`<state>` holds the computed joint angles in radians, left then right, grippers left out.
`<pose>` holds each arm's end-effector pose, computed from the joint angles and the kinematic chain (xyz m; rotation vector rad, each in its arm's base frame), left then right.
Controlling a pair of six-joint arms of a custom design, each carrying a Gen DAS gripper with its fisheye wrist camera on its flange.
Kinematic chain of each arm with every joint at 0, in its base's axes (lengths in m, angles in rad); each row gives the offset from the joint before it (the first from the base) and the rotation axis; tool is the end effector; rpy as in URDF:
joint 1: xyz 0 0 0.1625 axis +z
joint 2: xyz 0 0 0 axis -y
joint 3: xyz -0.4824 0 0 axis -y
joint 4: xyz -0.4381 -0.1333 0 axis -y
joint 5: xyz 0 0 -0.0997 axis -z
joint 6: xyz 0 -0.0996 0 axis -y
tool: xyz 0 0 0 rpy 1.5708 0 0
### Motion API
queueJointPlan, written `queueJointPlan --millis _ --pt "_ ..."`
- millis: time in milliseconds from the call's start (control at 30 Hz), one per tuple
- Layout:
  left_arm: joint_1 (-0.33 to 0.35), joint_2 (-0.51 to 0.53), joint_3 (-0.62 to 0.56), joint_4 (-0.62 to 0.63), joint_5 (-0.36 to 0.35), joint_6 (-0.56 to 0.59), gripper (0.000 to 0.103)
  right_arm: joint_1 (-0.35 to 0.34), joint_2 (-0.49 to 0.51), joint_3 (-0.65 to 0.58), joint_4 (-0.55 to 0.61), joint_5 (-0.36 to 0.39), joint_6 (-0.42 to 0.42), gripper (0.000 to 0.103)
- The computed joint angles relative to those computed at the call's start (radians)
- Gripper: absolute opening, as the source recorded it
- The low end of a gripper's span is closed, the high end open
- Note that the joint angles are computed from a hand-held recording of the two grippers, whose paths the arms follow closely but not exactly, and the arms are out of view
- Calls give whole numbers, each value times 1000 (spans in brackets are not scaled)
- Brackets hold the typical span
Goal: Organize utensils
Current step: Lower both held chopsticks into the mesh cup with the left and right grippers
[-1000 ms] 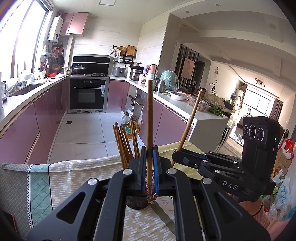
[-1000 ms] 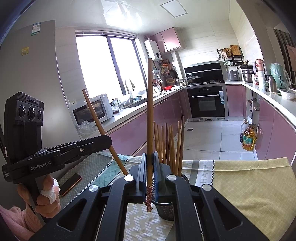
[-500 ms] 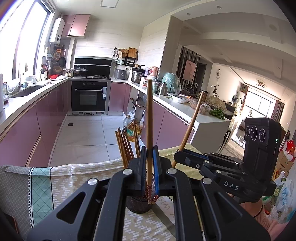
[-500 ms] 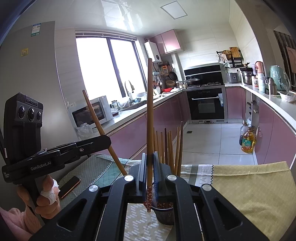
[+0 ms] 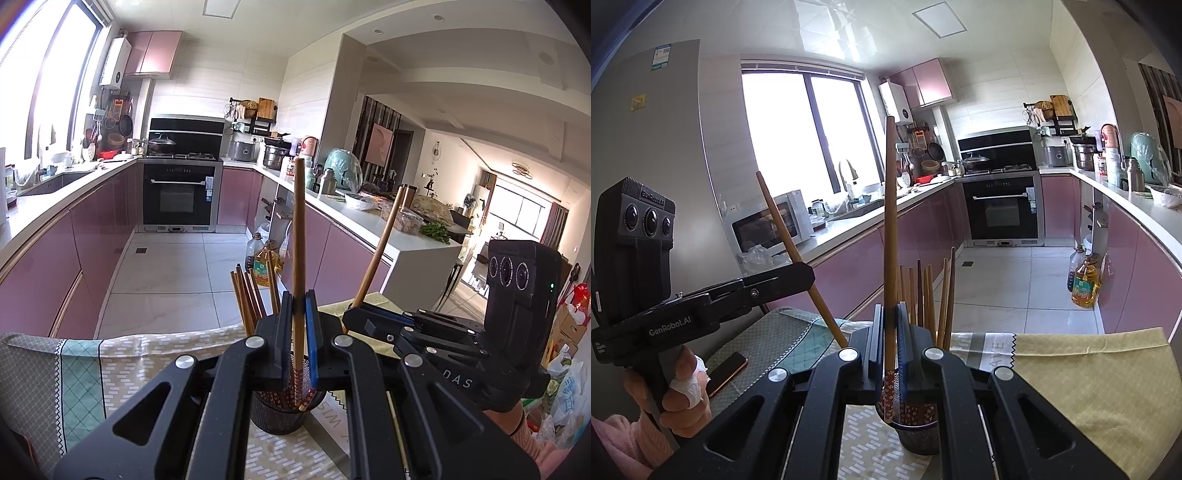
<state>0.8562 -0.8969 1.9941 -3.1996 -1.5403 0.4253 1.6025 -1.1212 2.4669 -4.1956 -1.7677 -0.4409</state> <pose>-0.3146 -0.5707 0.1143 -1.6012 -2.5213 0.8112 0.1274 -0.4258 0.2373 0.3635 -2.2109 1.5827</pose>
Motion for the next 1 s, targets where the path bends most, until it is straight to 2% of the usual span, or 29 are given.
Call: queueJointPlan --millis 1000 --pt "-25 31 -44 60 61 -14 8 -29 21 -48 68 -41 30 6"
